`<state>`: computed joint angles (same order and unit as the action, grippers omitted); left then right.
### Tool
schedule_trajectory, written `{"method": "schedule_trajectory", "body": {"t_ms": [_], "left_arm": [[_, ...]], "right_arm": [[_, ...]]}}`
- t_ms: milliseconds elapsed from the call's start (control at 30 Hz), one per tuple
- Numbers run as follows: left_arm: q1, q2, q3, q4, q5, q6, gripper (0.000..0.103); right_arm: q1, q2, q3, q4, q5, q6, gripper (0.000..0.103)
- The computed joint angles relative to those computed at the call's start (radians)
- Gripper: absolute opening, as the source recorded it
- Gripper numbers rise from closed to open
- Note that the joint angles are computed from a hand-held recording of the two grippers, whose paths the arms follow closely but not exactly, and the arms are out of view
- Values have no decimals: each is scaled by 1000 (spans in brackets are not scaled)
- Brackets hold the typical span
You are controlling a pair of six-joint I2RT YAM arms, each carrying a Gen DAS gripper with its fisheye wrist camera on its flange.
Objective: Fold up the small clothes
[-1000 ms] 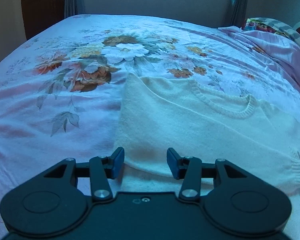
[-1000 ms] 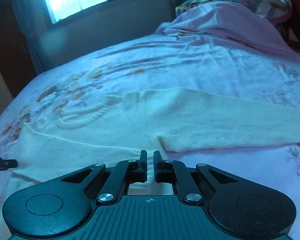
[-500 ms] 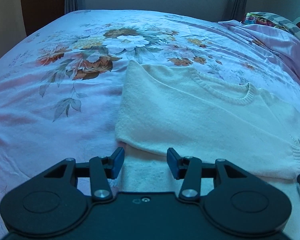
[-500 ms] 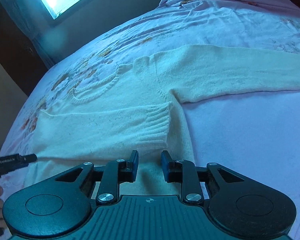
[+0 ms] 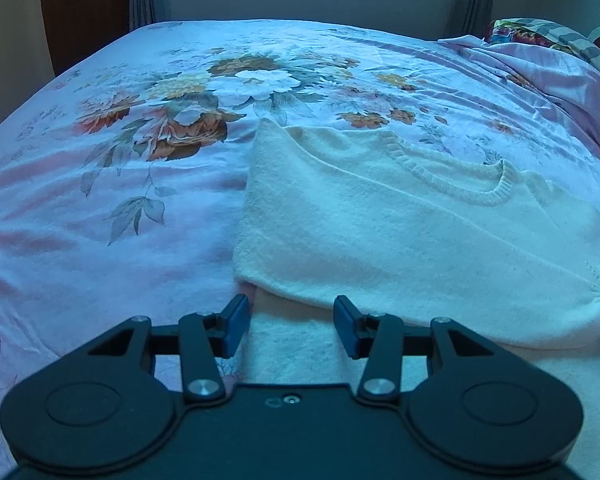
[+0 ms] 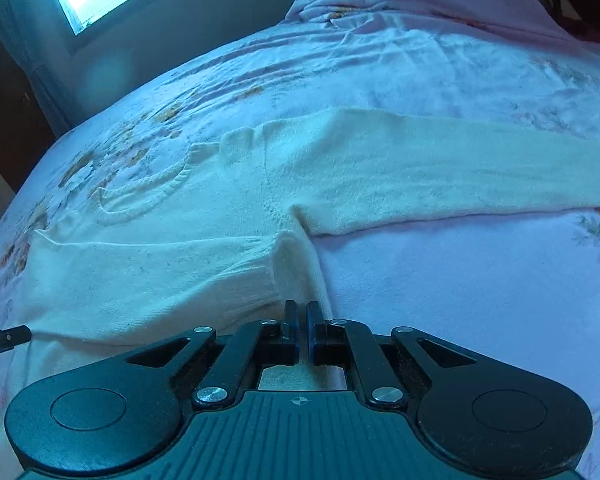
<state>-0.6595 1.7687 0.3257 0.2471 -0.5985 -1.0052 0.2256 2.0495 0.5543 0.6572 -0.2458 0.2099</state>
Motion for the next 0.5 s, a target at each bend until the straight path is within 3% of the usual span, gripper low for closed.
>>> {"method": "schedule_trajectory", "body": {"t_ms": [67, 100, 133, 200, 267, 333, 367, 400, 433, 500], "left_arm": [[3, 0, -4, 7, 0, 10, 44], [7, 3, 0, 2, 3, 9, 44], [10, 2, 1, -5, 5, 1, 44], [9, -8, -3, -13, 5, -14, 44], [0, -14, -6, -20, -2, -16, 44], [-6, -6, 1, -31, -8, -8, 44], [-7, 0, 4, -34, -11, -8, 44], [-5, 2, 5, -34, -9, -8, 44], [-2, 2, 4, -31, -8, -11, 44], [1, 1, 1, -22, -8, -7, 44]], "right_arm": [[-10, -7, -52, 125, -19, 8, 5], [-25, 12, -44, 149, -80, 12, 8], [-24, 27, -8, 97, -105, 5, 14], [-12, 72, 53, 48, -121, -21, 41], [-8, 104, 73, 63, -142, -60, 53], [-15, 120, 77, 87, -197, -90, 52], [-14, 118, 80, 77, -218, -108, 45], [-13, 110, 88, 41, -225, -137, 17], [-8, 99, 107, -25, -233, -167, 11], [-19, 83, 125, -103, -260, -200, 10]]}}
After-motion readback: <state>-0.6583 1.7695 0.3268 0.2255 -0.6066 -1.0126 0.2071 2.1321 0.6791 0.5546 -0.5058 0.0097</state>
